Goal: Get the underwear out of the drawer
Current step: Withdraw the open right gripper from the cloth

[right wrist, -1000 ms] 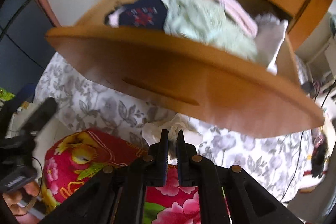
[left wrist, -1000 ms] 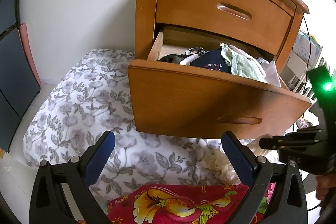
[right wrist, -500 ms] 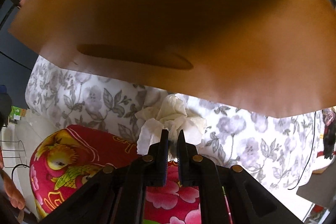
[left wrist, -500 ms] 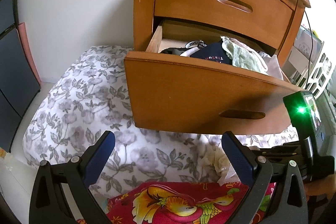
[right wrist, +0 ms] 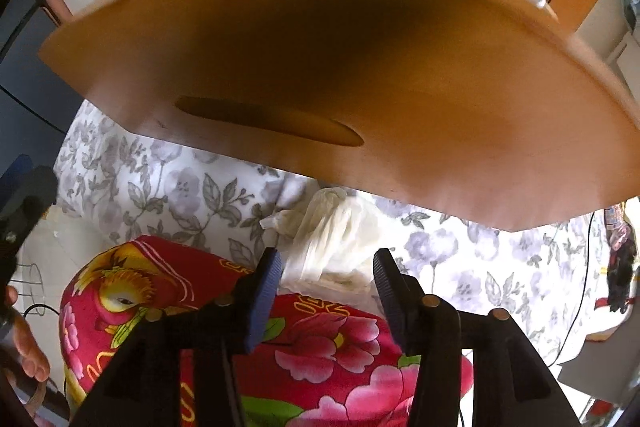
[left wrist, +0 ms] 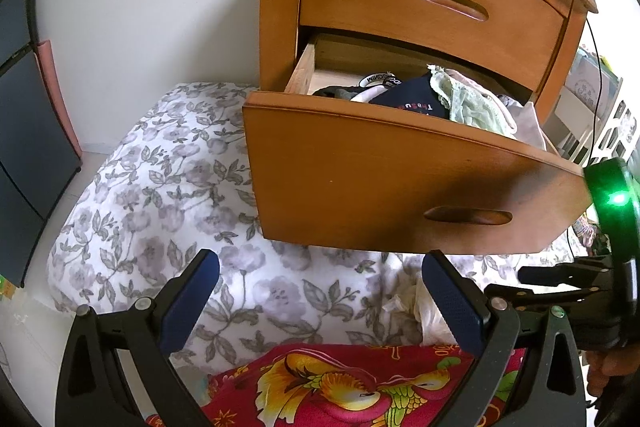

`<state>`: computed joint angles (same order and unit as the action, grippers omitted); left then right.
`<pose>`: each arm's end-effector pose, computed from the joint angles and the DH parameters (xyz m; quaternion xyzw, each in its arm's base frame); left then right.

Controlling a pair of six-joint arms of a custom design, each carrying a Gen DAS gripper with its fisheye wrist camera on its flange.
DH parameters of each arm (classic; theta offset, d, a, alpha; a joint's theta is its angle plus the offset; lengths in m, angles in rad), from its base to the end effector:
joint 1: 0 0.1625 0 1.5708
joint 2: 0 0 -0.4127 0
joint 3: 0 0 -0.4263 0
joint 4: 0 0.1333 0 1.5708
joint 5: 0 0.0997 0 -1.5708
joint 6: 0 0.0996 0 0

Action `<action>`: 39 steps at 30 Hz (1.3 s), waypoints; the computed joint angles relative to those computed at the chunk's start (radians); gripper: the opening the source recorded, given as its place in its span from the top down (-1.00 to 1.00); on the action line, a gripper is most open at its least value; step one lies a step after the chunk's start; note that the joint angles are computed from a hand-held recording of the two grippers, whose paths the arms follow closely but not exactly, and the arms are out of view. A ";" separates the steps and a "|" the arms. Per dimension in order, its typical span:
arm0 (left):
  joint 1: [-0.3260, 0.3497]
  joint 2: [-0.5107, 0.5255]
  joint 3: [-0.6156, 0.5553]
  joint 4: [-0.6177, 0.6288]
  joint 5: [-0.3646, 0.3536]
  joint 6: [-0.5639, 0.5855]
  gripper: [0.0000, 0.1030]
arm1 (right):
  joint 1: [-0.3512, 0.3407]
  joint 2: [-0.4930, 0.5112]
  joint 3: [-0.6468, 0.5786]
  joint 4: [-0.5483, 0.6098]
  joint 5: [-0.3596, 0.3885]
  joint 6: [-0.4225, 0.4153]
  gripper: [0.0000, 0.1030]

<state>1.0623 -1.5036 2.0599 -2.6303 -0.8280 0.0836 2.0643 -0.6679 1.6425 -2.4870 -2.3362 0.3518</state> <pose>-0.0742 -0.5453 0.3330 0.1769 0.8896 -0.3009 0.2947 0.3687 -0.5497 -0.0122 0.0765 -0.9242 0.1284 0.3515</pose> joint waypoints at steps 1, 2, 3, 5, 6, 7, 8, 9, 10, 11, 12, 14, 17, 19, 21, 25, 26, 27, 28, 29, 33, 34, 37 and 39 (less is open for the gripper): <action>-0.001 0.000 0.000 0.002 0.003 -0.001 -0.97 | 0.004 -0.004 0.004 -0.005 -0.005 0.002 -0.15; -0.001 0.000 -0.001 0.004 0.005 -0.004 -0.97 | 0.010 -0.010 0.011 -0.012 -0.015 0.007 -0.22; -0.001 0.000 -0.001 0.006 0.007 -0.006 -0.97 | 0.014 -0.012 0.016 -0.022 -0.022 0.008 -0.27; -0.002 -0.002 -0.001 0.008 0.010 -0.009 -0.97 | 0.022 -0.021 0.033 -0.054 -0.037 0.010 -0.42; -0.003 -0.002 -0.001 0.010 0.012 -0.010 -0.97 | 0.026 -0.026 0.045 -0.079 -0.048 0.009 -0.43; -0.003 -0.002 -0.002 0.012 0.014 -0.012 -0.97 | 0.028 -0.028 0.056 -0.104 -0.053 0.010 -0.48; -0.003 -0.002 -0.003 0.015 0.015 -0.013 -0.97 | 0.030 -0.032 0.068 -0.122 -0.059 0.022 -0.56; -0.003 -0.001 -0.004 0.020 0.014 -0.014 -0.97 | 0.030 -0.034 0.076 -0.130 -0.061 0.036 -0.60; -0.003 -0.001 -0.004 0.024 0.015 -0.015 -0.97 | 0.031 -0.035 0.080 -0.139 -0.062 0.050 -0.64; -0.004 -0.002 -0.004 0.027 0.016 -0.016 -0.97 | 0.032 -0.038 0.089 -0.154 -0.063 0.061 -0.64; -0.004 -0.002 -0.003 0.029 0.017 -0.016 -0.97 | 0.034 -0.039 0.097 -0.178 -0.064 0.068 -0.65; -0.005 -0.001 -0.004 0.034 0.022 -0.020 -0.97 | 0.039 -0.042 0.110 -0.212 -0.073 0.078 -0.84; -0.006 0.001 -0.007 0.049 0.029 -0.034 -0.97 | 0.047 -0.049 0.129 -0.259 -0.089 0.082 -1.00; -0.007 0.002 -0.007 0.059 0.034 -0.040 -0.97 | 0.051 -0.054 0.139 -0.287 -0.094 0.080 -1.00; -0.011 0.003 -0.005 0.068 0.044 -0.044 -0.97 | 0.054 -0.057 0.147 -0.304 -0.108 0.080 -1.00; -0.020 0.000 0.003 0.071 0.054 -0.044 -0.97 | 0.059 -0.059 0.159 -0.340 -0.123 0.072 -1.00; -0.023 -0.001 0.005 0.073 0.056 -0.044 -0.97 | 0.059 -0.060 0.163 -0.346 -0.123 0.070 -1.00; -0.024 -0.002 0.006 0.072 0.057 -0.042 -0.97 | 0.059 -0.061 0.167 -0.355 -0.124 0.068 -1.00; -0.027 -0.004 0.008 0.069 0.058 -0.039 -0.97 | 0.060 -0.062 0.171 -0.363 -0.124 0.065 -1.00; -0.030 -0.006 0.013 0.061 0.059 -0.033 -0.97 | 0.060 -0.064 0.175 -0.373 -0.124 0.061 -1.00; -0.039 -0.009 0.026 0.019 0.061 -0.014 -0.97 | 0.064 -0.065 0.189 -0.423 -0.131 0.041 -1.00; -0.040 -0.009 0.028 0.012 0.062 -0.012 -0.97 | 0.064 -0.065 0.192 -0.436 -0.129 0.035 -1.00; -0.047 -0.009 0.033 0.000 0.070 -0.016 -0.97 | 0.067 -0.065 0.198 -0.470 -0.127 0.021 -1.00; -0.052 -0.008 0.036 -0.005 0.078 -0.016 -0.97 | 0.068 -0.064 0.202 -0.491 -0.126 0.012 -1.00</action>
